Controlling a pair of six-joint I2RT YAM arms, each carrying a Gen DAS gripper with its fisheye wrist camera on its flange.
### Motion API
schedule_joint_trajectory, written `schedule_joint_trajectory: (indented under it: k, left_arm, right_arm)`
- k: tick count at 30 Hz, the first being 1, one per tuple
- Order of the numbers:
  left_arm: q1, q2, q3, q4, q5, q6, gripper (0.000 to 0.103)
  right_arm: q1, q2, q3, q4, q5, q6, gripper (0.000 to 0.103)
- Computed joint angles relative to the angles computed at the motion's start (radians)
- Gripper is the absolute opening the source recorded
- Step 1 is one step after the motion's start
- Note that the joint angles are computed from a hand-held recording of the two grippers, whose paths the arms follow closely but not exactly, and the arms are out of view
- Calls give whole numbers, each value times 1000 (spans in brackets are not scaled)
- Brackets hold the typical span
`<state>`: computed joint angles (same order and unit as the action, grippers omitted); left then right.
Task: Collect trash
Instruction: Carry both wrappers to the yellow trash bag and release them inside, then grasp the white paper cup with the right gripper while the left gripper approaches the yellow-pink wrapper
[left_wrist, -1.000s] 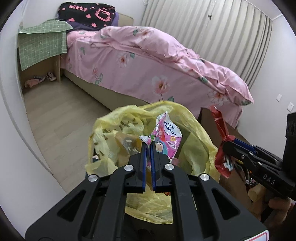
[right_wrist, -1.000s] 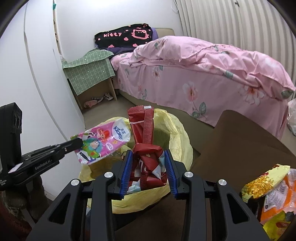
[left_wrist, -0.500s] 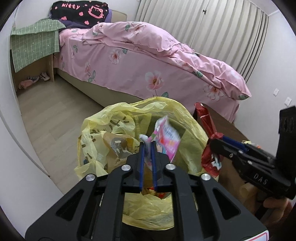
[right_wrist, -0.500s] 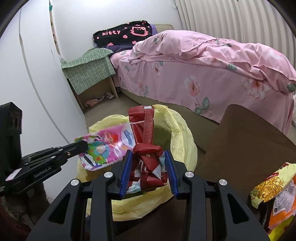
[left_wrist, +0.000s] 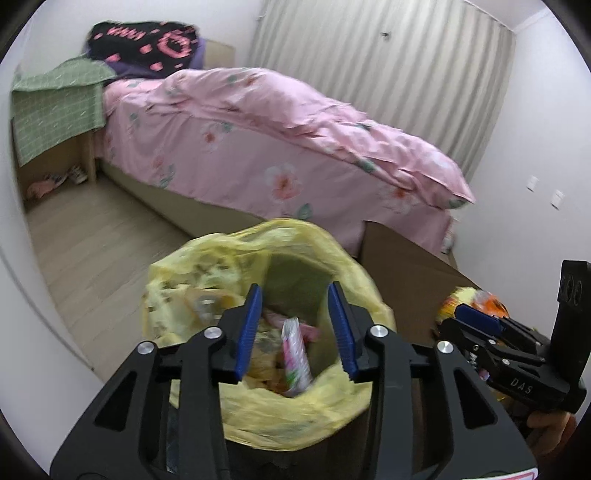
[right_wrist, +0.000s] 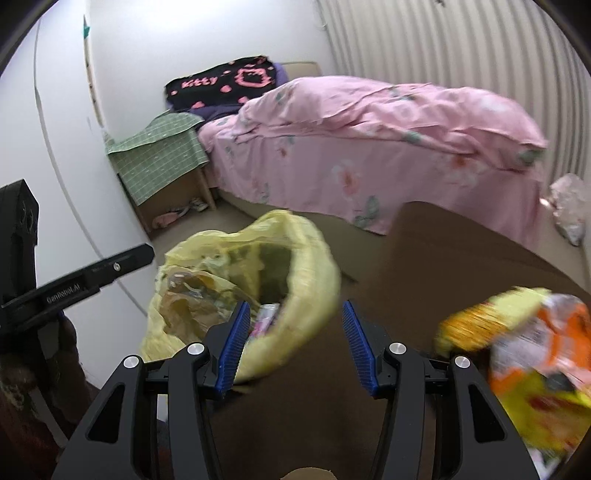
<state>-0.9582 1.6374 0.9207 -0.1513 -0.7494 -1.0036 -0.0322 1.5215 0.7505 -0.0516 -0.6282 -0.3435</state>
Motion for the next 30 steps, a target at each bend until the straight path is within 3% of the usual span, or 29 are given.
schedule_joint_trajectory:
  k: [7,10,14,16,18,23,27,28,30]
  left_arm:
    - [-62,142,146,110,97,166,41]
    - [-82,232,237,149,181,229,41]
    - [-111,371,416,113,281,324,41]
    - [-124,434,500,88,330,359,48]
    - [-132,495,586,58,383,379,54]
    - [-144,611,745,-33,476,385,54]
    - [-144,641,775,-44,493,378,55]
    - [-144,645,775,-41,483,384,64]
    - [-143,640,754,-7,462,420,73]
  right_arm:
    - [-324,-135,-90,-102,-51,-174,50]
    - [-502,-160,-118,-129,-95,-261,56]
    - [-711,-83,-80,-208,-210,-397,63]
    - [-789,-16,-33,-286,-212,-481,63]
    - [-824,22,-21,-282,-190,-514,63]
    - [-900,127,26,-357,-212,-619,63]
    - [-891,155,9,-284,-188,-575,63]
    - [-893,162,8,-277,-184,-570,63]
    - [-898,185,3,-254,-177,-556,63]
